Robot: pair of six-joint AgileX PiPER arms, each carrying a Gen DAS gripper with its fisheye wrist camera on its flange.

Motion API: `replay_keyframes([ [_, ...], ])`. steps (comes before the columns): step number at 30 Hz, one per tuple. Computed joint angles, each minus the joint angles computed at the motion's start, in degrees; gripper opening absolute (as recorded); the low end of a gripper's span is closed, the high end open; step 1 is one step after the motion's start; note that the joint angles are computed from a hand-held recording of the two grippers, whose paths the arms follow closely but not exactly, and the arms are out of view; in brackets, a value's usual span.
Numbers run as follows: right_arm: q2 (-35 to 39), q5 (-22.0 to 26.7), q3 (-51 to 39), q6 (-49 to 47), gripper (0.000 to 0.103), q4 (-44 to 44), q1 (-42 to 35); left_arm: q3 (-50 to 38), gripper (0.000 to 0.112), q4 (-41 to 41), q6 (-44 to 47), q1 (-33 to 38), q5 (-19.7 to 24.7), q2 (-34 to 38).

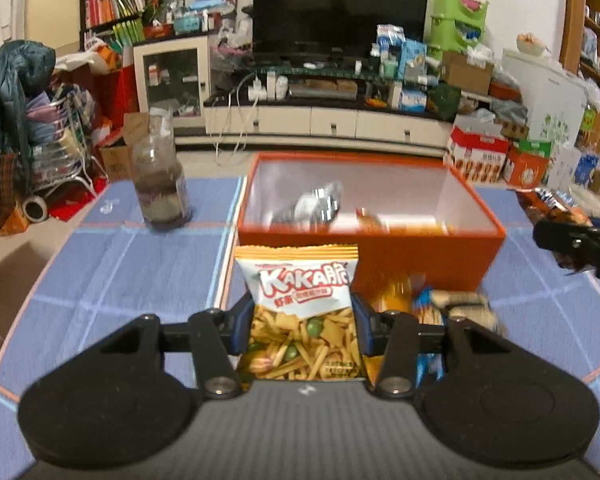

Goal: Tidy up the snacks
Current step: 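Open the left tool over the orange box while the right tool drops the cookie pack inside, then move the left tool to the red cookie packet while the right tool approaches the blue cookie pack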

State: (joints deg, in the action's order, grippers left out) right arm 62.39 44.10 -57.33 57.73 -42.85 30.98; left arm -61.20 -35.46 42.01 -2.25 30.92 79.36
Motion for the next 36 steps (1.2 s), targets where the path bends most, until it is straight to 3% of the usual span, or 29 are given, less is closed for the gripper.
replay_keyframes([
  [6, 10.47, -11.29, -7.36, -13.92, 0.032, 13.06, -15.26, -15.07, 0.047, 8.24, -11.45, -5.76, 0.32, 10.4],
  [12, 21.19, -16.3, -14.0, -18.42, 0.032, 18.64, -20.69, -32.76, 0.047, 22.58, -26.86, -12.55, 4.82, 24.19],
  [14, 23.41, -16.85, -15.24, -18.23, 0.033, 18.66, -21.2, -37.06, 0.048, 22.9, -26.19, -13.4, 6.45, 28.1],
  [16, 24.49, -17.2, -15.57, -15.5, 0.039, 16.77, -21.32, -40.49, 0.074, 20.29, -23.99, -13.07, 8.56, 30.76],
  [18, 23.27, -18.79, -13.84, -14.2, 0.047, 15.9, -21.48, -36.75, 0.077, 18.07, -22.16, -12.27, 5.77, 28.27],
  [20, 20.59, -19.01, -11.62, -16.54, 0.051, 15.49, -21.12, -30.96, 0.081, 9.28, -13.57, -9.64, 4.5, 23.8],
  [22, 17.0, -16.69, -9.14, -12.52, 0.053, 8.85, -19.25, -22.78, 0.1, 0.78, -4.6, -6.24, 2.79, 17.75],
  [23, 14.33, -15.45, -7.45, -12.56, 0.056, 7.88, -18.57, -17.54, 0.102, -2.77, -0.45, -4.4, 1.0, 14.06],
  [27, 2.35, -10.88, 2.99, -9.64, 0.067, 5.06, -13.98, -0.76, 0.102, -11.86, 12.79, 3.67, -0.78, 2.32],
  [31, -6.98, -0.45, 12.75, -0.42, 0.067, 1.24, -3.03, 10.26, 0.102, -4.71, 8.63, 5.77, -4.69, -4.64],
  [33, -9.61, 5.38, 15.58, 4.89, 0.067, -0.24, 3.63, 12.38, 0.102, -0.68, 5.13, 5.54, -4.87, -4.9],
  [36, -11.14, 9.9, 17.84, 12.07, 0.069, -3.34, 10.59, 13.88, 0.102, 4.38, 0.42, 3.99, -6.14, -3.94],
])
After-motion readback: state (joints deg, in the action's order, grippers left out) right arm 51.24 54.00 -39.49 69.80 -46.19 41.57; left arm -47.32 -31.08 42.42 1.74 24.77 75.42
